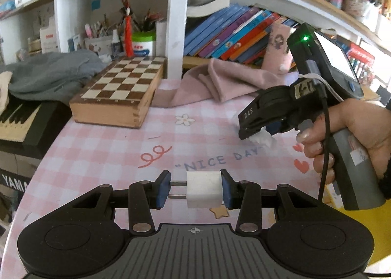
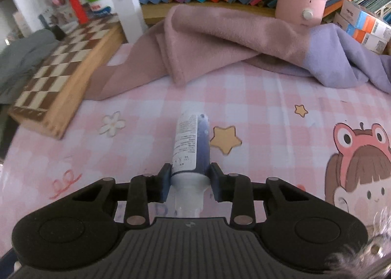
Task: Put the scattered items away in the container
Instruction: 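Lift the plug and spray bottle and carry them over the yellow box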
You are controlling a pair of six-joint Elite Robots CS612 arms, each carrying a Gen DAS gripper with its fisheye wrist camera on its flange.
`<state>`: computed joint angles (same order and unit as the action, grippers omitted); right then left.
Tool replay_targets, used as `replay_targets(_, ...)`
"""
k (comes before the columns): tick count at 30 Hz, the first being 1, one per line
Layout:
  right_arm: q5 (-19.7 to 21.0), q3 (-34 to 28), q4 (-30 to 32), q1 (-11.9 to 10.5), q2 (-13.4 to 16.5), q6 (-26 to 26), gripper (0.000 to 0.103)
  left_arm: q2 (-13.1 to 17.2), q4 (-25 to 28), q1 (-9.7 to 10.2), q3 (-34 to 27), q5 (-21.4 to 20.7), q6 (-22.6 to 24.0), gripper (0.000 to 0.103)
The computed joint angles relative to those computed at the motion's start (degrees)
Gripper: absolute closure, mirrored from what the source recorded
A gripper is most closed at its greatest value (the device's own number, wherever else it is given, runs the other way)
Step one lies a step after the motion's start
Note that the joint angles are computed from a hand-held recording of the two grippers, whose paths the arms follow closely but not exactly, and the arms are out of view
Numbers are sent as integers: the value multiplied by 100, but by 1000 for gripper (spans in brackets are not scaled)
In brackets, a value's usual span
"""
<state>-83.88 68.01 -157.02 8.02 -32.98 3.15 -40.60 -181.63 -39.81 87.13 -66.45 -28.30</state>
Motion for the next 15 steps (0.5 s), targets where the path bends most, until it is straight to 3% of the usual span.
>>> replay_targets(9, 177, 1047, -944, -3, -543, -392, 72, -302, -676, -148, 457, 220, 50, 62)
replay_targets(15, 279, 1675, -1481, -33, -826, -585, 72, -545, -956, -209, 843, 392, -206, 62)
